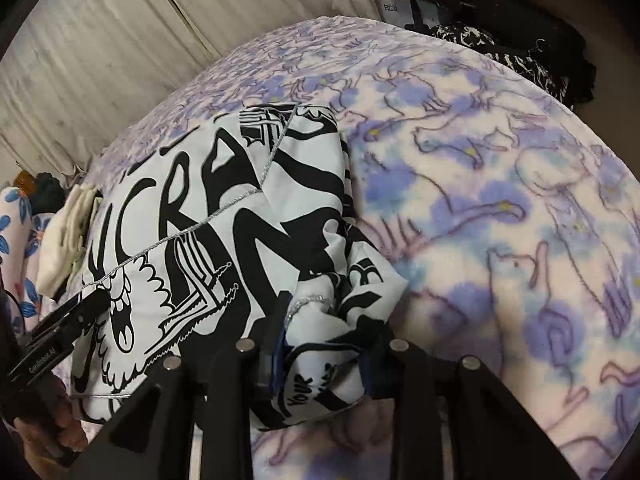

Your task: Fold large clothes

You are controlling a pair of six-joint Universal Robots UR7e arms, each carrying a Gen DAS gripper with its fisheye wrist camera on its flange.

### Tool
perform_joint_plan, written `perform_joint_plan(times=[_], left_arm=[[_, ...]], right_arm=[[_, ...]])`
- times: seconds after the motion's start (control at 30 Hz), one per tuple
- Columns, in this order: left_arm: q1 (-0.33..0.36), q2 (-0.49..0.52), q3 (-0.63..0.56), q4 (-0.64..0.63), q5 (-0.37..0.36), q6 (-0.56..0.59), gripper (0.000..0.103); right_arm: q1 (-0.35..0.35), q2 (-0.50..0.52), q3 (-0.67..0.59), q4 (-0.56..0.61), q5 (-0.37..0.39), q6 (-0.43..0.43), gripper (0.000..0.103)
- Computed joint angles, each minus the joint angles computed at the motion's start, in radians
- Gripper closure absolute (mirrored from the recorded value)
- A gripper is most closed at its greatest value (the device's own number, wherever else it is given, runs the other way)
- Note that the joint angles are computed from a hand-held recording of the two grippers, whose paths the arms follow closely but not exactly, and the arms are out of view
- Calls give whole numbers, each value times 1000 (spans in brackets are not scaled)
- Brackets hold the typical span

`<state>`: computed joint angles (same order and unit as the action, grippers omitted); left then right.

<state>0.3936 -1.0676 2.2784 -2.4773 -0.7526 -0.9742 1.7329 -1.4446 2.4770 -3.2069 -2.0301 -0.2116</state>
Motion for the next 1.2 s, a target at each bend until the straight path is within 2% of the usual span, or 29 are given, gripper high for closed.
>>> perform_joint_plan(times=[0.07,0.17,0.23,0.4,0.5,0.6,0.73,0.87,0.93,1.03,1.2], left_arm=[[10,-19,-4,3,-28,-3,30],[37,-64,-10,7,-93,-14,30],[41,-99,-8,32,-119,-42,30],[9,-183,-17,187,-99,-120,29],[-23,-236,-6,217,-63,-137,29],[-56,-283,-4,243,-33,-151,28],[-65,-332,4,177,-55,-124,23],[-57,-318,-35,217,-71,-130,23],[-35,-298,-66,246,-116,-107,23],[4,-258,-124,338,-176,-109,23],[51,-215,-128,286,-173,-100,23]], right_arm=[[14,-13,-12,46,-17,12,69],[29,-51,-46,180,-32,57,64],[42,-76,-59,242,-43,71,63],[101,-98,-82,321,-104,78,61],[136,-110,-93,353,-142,79,61],[167,-128,-104,352,-170,62,61],[216,-144,-124,330,-176,36,51],[259,-104,-155,268,-184,-28,51],[276,-73,-175,240,-192,-51,51],[274,-31,-205,200,-167,-82,51],[229,37,-287,266,-126,-69,51]])
